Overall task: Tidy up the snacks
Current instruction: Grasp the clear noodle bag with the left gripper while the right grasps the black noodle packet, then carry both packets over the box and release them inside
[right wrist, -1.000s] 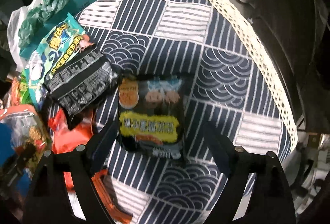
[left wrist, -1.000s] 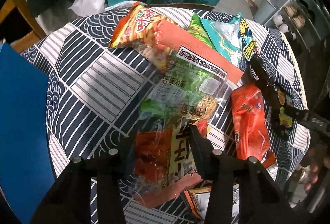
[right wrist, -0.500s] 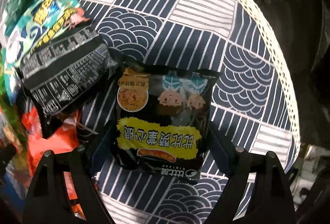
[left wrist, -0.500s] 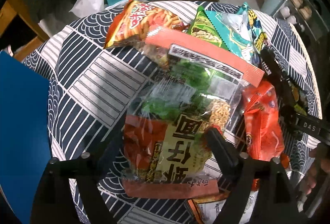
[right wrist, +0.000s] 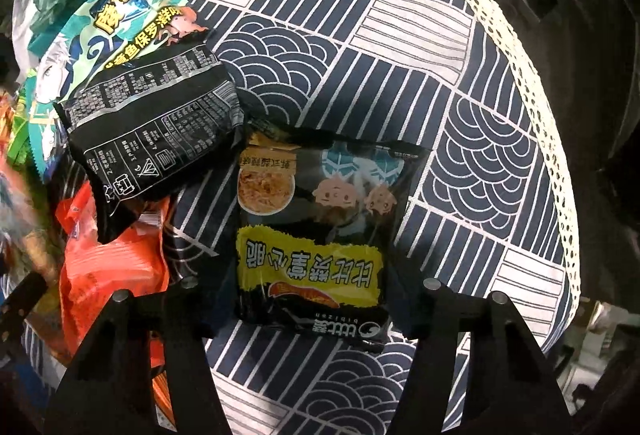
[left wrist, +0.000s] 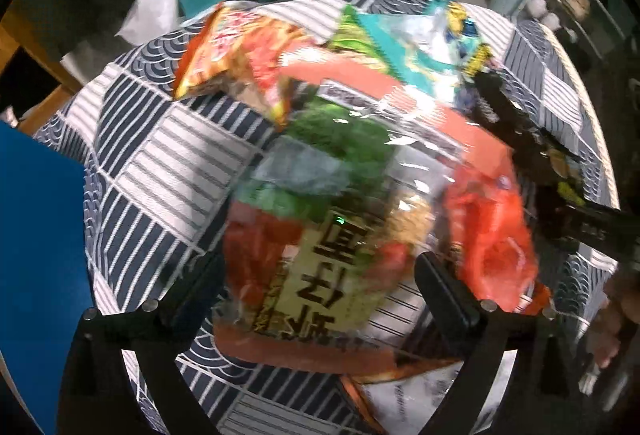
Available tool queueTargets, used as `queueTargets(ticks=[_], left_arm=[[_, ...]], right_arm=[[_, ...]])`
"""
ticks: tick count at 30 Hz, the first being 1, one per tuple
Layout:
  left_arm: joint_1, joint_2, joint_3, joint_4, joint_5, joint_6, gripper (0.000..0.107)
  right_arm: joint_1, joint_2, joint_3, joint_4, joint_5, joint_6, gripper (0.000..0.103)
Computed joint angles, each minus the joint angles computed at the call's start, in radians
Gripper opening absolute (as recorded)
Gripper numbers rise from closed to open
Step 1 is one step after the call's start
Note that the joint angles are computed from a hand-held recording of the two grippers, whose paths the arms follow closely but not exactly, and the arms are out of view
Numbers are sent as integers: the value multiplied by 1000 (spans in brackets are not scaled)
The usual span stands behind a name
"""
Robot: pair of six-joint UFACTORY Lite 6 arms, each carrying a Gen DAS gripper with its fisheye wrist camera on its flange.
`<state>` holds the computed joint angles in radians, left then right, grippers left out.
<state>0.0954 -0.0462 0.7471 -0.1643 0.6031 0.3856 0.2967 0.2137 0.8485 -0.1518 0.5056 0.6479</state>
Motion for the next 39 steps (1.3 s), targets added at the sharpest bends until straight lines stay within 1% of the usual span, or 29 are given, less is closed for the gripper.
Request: queueTargets(ticks=[2, 5, 7, 10, 11, 12, 14, 15, 16, 17, 18, 21, 26, 28, 32, 33, 38, 39], left_arm=[[-32, -7, -13, 23, -2, -6, 97], [-105, -3, -48, 148, -54, -134, 98], [-139, 7, -67, 218, -86, -221, 99], [-188, 60, -75, 326, -121, -344, 99], [-190, 76, -78, 334, -127, -344, 101], [-167, 56, -101, 299, -151, -305, 102], [-165, 49, -110, 291, -169, -305, 100], [-148, 34, -115, 271, -168, -268, 93], [-143, 22, -117, 260, -167, -247, 84], [-110, 52, -87, 233, -176, -188, 80], [-95, 44, -82, 205, -164, -155, 77], [-42, 44, -70, 142, -163, -75, 70], [25, -25, -75, 78, -121, 6, 69], [61, -62, -66, 41, -88, 58, 69], [131, -146, -49, -20, 7, 129, 69], [170, -156, -37, -43, 31, 174, 69], [261, -272, -17, -82, 141, 253, 69], [273, -301, -17, -86, 162, 260, 69]], right_arm=[[3, -8, -2, 8, 4, -2, 62], [-1, -29, -21, 31, -3, -31, 62], [-51, -83, -68, 58, -6, -104, 62], [-72, -110, -94, 88, -14, -141, 62], [-80, -115, -98, 100, -18, -157, 62], [-84, -132, -104, 118, -14, -177, 62], [-83, -164, -108, 133, -1, -192, 62], [-82, -181, -113, 139, 6, -198, 62], [-92, -191, -116, 151, 10, -221, 62], [-90, -202, -118, 158, 14, -226, 62], [-86, -215, -123, 163, 18, -230, 62], [-86, -256, -137, 169, 35, -244, 62], [-70, -371, -165, 162, 87, -256, 62], [-44, -414, -166, 155, 108, -245, 62], [10, -504, -154, 159, 172, -234, 62], [24, -519, -149, 153, 185, -227, 62], [176, -553, -58, 80, 267, -101, 62], [196, -546, -54, 72, 258, -84, 62]])
